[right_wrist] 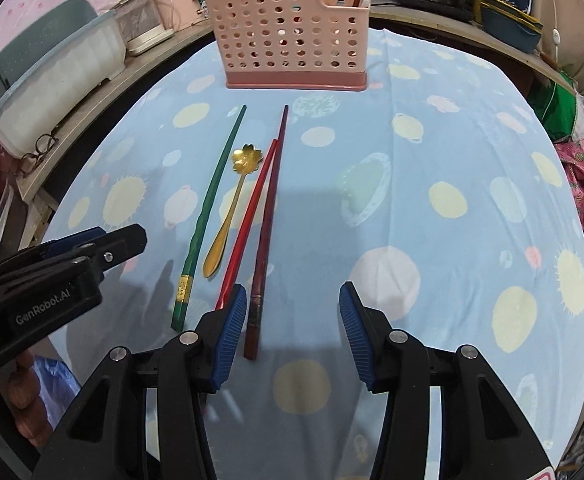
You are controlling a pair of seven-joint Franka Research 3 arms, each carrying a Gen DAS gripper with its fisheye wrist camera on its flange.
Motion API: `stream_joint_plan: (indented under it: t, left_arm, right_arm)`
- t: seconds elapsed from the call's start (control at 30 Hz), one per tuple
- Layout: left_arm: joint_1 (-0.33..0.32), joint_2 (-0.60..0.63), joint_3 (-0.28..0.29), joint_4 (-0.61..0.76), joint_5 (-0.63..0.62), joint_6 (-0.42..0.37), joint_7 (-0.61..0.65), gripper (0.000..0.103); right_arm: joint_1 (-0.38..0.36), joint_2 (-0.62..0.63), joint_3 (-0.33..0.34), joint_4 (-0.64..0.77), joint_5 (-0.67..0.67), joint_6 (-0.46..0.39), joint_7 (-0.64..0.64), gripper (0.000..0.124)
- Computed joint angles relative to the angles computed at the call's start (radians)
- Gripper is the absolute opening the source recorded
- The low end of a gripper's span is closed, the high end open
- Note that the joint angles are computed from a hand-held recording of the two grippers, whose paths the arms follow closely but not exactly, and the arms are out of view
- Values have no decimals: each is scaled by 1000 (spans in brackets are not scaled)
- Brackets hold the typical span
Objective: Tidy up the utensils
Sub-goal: 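Move both tools back down to the remaining utensils, then grasp the green chopstick with left tool while right tool grasps a dark red chopstick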
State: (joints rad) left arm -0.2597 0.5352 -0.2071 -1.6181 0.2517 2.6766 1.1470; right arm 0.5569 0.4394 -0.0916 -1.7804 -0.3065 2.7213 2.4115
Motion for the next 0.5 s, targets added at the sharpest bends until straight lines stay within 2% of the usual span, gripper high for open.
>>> stream_joint_plan:
  t: [0.27,0.5]
  left_arm:
    - [-4,6,2,1,4,-16,3,48]
    - [2,4,-5,-10,-5,-17,14,48]
  right_arm:
    - [-10,30,18,24,40,-11,-43,27]
    - [-1,29,5,12,50,7,-50,20]
